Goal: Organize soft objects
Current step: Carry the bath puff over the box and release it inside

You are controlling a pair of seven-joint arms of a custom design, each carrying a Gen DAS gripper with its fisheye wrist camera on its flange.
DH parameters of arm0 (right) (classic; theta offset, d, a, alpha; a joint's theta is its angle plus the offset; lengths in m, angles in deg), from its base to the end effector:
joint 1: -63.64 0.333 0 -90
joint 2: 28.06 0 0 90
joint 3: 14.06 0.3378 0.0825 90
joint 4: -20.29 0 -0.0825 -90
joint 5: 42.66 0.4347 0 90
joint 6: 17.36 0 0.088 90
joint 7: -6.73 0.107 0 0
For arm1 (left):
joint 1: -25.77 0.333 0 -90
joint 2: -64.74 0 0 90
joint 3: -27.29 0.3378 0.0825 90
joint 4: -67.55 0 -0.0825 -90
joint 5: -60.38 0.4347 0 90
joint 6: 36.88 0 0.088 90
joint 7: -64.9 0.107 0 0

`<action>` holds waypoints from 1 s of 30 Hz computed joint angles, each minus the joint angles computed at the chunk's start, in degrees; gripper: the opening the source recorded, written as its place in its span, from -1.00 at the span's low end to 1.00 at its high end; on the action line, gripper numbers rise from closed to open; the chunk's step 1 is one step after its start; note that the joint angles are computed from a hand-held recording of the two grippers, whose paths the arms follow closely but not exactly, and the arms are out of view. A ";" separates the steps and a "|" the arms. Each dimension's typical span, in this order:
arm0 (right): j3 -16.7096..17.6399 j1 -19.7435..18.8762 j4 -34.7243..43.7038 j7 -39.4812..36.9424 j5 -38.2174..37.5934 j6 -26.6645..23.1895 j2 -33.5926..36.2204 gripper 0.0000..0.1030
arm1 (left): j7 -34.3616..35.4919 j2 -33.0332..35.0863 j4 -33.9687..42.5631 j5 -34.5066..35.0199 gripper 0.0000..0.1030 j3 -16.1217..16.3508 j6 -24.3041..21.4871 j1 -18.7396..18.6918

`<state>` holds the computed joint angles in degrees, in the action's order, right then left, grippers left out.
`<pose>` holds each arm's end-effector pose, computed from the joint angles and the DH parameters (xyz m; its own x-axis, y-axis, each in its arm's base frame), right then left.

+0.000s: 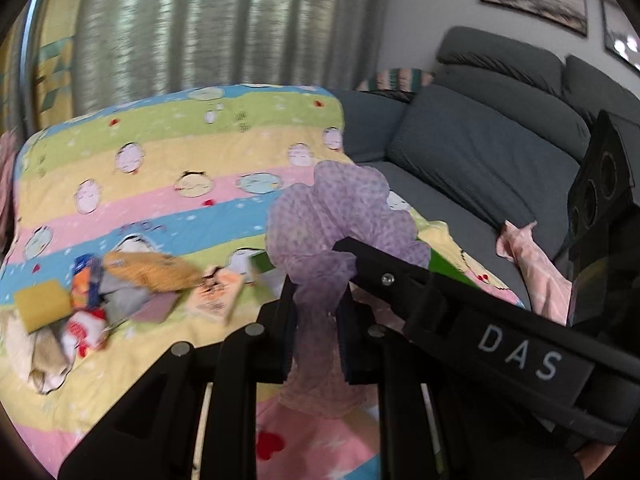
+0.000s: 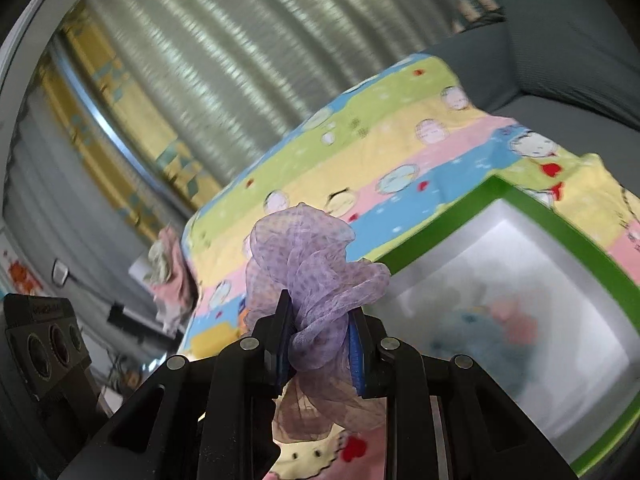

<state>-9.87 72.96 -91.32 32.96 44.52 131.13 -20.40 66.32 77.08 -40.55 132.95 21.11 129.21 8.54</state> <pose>0.6528 0.1356 0.4500 0.3876 -0.7091 -0.5890 -0.7095 0.1785 -0.6817 0.6088 -0.3209 0.4504 -0.0531 -0.9901 0.1303 -0.5678 -0.0774 -0.8195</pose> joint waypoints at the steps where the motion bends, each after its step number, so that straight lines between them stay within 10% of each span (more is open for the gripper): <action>1: -0.24 -0.31 0.18 0.06 0.69 0.28 0.21 -0.49 | 2.89 1.41 1.38 -2.39 -0.70 -0.66 0.37 0.33; 17: -0.84 -4.77 3.99 12.85 -2.62 6.37 6.58 -0.49 | 37.81 16.46 16.19 -32.75 -0.67 -4.96 -1.13 -0.23; 30: 0.93 -6.63 5.23 23.80 -12.62 11.20 9.68 -0.49 | 45.52 19.80 19.31 -45.89 -0.67 -2.02 -1.49 -3.55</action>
